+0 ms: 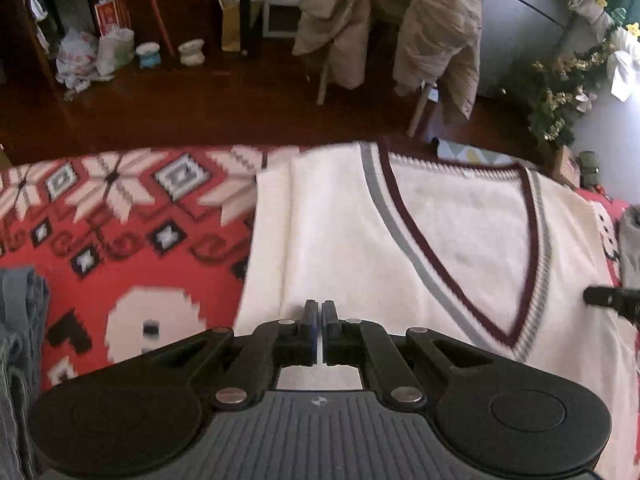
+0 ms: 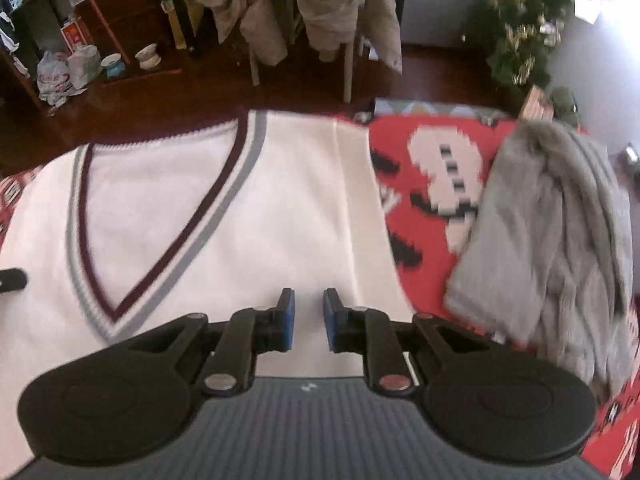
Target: Fold clothes
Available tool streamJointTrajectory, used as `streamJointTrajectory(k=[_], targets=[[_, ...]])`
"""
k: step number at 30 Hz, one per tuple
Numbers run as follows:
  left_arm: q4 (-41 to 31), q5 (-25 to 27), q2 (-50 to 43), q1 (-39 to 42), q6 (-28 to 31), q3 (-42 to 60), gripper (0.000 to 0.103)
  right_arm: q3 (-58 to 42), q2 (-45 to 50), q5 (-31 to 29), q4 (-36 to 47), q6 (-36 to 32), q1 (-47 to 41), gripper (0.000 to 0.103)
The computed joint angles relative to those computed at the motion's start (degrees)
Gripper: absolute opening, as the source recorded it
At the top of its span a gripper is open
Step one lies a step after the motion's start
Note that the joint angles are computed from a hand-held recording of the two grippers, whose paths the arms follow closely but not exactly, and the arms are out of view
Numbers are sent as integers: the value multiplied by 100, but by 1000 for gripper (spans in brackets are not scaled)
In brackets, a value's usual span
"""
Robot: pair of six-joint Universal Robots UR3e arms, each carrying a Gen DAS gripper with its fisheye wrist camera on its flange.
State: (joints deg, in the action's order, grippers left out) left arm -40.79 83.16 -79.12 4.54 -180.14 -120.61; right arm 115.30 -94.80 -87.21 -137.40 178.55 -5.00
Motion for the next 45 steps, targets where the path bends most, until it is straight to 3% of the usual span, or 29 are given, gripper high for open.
streamJointTrajectory(k=[8, 17, 20, 26, 31, 33, 38, 41, 45], targets=[[897, -143, -1619, 50, -100, 1065, 3, -1494, 2090, 44, -1273, -20, 50, 9], [1054, -192, -2452, -172, -28, 1945, 3, -3025, 3296, -26, -1095, 142, 92, 17], [1013, -379, -2424, -177, -186, 2066, 3, -3176, 3289, 59, -985, 399, 19, 17], [583, -543, -1491, -333, -31, 1382, 3, -1911, 1935, 585, -705, -205, -89, 19], [686, -170, -1372, -557, 63, 917, 3, -1051, 1301, 505, -636, -633, 229, 19], [1150, -263, -1585, -457, 23, 866, 4, -1251, 1627, 427, -818, -530, 318, 19], [1518, -227, -2564, -452, 62, 1735, 3, -2226, 2733, 200, -1217, -342, 462, 18], [1525, -520, -2986, -314, 37, 2194, 3, -3069, 3340, 100, -1110, -231, 547, 20], [1236, -485, -3205, -343, -48, 2634, 4, -3972, 3874, 79, -662, -128, 566, 20]])
